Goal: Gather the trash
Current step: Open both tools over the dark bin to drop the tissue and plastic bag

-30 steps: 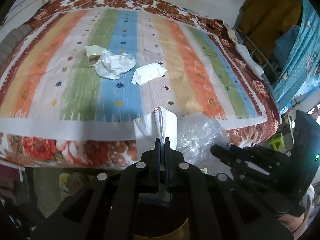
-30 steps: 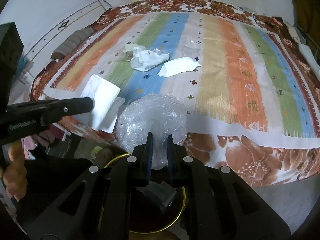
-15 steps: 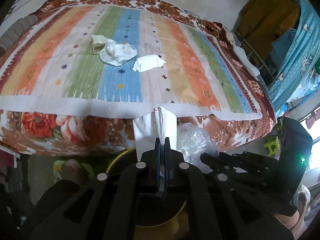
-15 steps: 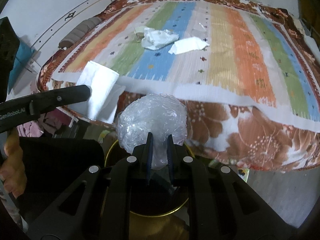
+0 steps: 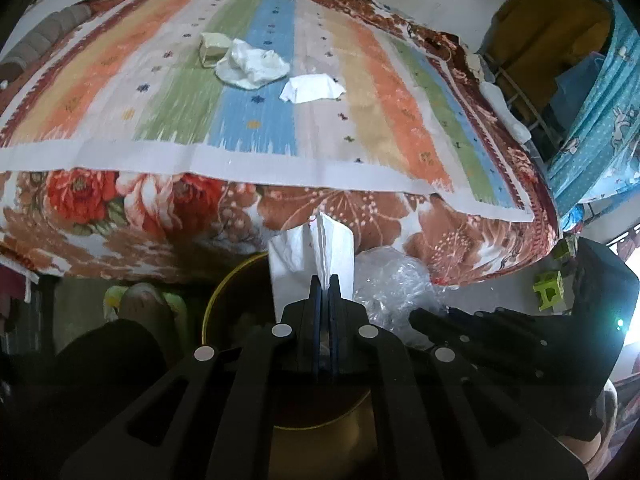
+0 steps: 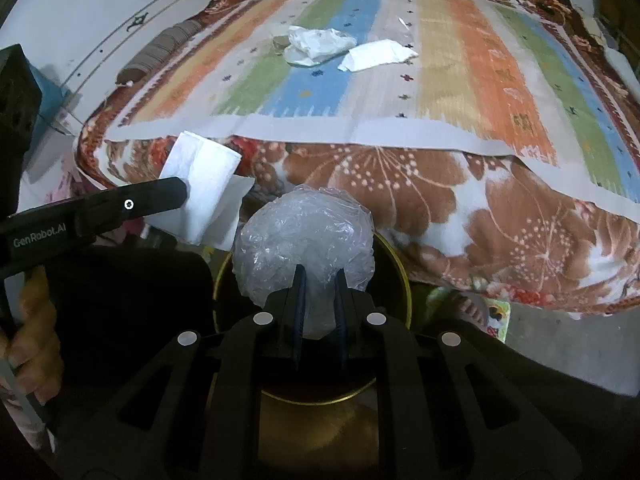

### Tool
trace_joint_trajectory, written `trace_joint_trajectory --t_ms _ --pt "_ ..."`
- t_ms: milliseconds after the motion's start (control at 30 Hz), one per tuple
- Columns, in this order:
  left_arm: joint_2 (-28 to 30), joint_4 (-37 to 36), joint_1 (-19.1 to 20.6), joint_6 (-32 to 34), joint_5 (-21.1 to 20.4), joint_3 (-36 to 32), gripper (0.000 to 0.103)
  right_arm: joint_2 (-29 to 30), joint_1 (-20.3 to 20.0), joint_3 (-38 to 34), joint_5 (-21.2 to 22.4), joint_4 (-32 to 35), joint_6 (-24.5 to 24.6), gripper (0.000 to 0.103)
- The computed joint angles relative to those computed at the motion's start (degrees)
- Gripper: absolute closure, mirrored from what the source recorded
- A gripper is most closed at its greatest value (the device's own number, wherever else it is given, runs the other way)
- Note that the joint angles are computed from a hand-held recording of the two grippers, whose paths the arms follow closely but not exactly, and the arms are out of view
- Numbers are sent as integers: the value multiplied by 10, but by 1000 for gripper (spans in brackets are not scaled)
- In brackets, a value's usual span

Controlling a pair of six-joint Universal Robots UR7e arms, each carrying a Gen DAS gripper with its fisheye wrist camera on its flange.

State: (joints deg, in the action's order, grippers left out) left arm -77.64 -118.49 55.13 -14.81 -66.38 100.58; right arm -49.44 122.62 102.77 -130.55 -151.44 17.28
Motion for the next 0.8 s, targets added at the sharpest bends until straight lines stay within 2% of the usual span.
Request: trace_joint_trajectory --t_ms 167,300,367,433,500,533,567,600,800 --pt "-1 7 2 -20 12 10 100 1 -1 6 -12 12 30 90" --pt "4 26 6 -31 5 10 100 2 -4 6 -14 23 39 89" --pt "6 37 3 -34 21 9 100 5 -4 3 -18 34 43 89" --pt "10 48 7 -43 14 3 100 9 -3 -5 -27 57 57 88" --pt "12 51 14 -47 -5 -2 90 6 -8 -5 -19 66 70 81" --pt "12 50 16 -49 -9 -3 85 5 -9 -4 -15 65 72 71" --pt "11 46 15 -50 -6 -2 72 2 -11 1 -8 56 73 65" --pt "9 39 14 -50 -1 1 66 0 -11 2 -4 50 72 64" --pt "6 27 19 -65 -3 -3 61 -2 -14 4 13 40 69 59"
